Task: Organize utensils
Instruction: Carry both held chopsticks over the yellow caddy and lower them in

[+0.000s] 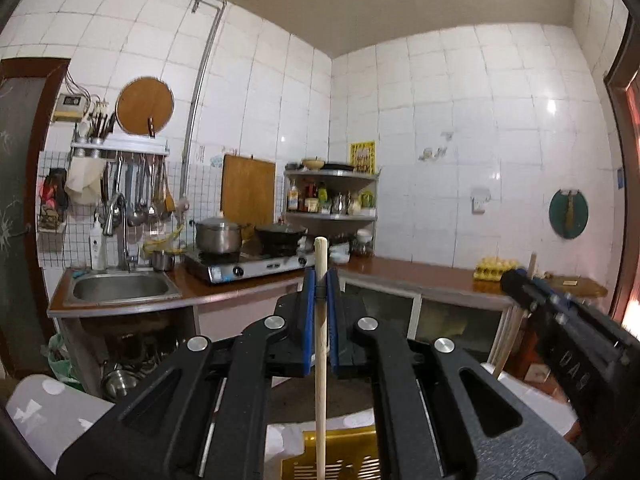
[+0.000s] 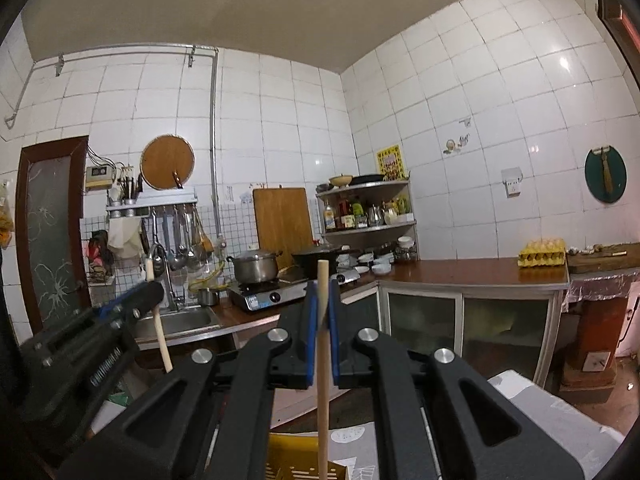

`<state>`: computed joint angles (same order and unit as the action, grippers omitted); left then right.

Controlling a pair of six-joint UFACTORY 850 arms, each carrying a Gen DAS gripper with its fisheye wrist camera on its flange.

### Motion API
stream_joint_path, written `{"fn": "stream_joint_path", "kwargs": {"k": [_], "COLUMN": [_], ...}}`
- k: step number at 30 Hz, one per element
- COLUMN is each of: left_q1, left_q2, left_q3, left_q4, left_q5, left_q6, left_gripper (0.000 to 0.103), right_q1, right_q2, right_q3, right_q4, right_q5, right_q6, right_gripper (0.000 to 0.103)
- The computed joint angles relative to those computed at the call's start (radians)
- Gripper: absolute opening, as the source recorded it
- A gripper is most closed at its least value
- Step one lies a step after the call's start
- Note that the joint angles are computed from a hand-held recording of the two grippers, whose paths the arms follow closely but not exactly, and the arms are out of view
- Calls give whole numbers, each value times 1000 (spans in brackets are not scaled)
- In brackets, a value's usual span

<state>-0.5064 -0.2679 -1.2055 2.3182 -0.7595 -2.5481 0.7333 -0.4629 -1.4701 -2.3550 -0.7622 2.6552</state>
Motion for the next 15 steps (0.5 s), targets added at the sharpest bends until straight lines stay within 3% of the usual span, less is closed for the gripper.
{"fn": "stream_joint_path", "kwargs": {"k": [7, 13, 14, 15], "left_q1": [47, 44, 41, 38], "left_q2": [-98, -95, -90, -82], "left_q3": [-15, 22, 28, 37], "left_q4": [-58, -112, -122, -130], "left_q5": [67, 58, 56, 54], "left_q6": [16, 50, 63, 72], "left_gripper": [5, 7, 15, 31], "right_q1": [-15, -27, -31, -34], "right_q2": [-88, -102, -99, -95], "right_q3": [-40, -26, -24, -21], "right_q4": [6, 25, 31, 36], "right_q5": [68, 116, 140, 157], "right_q6": [-46, -72, -77, -83], "right_gripper": [6, 6, 6, 6]}}
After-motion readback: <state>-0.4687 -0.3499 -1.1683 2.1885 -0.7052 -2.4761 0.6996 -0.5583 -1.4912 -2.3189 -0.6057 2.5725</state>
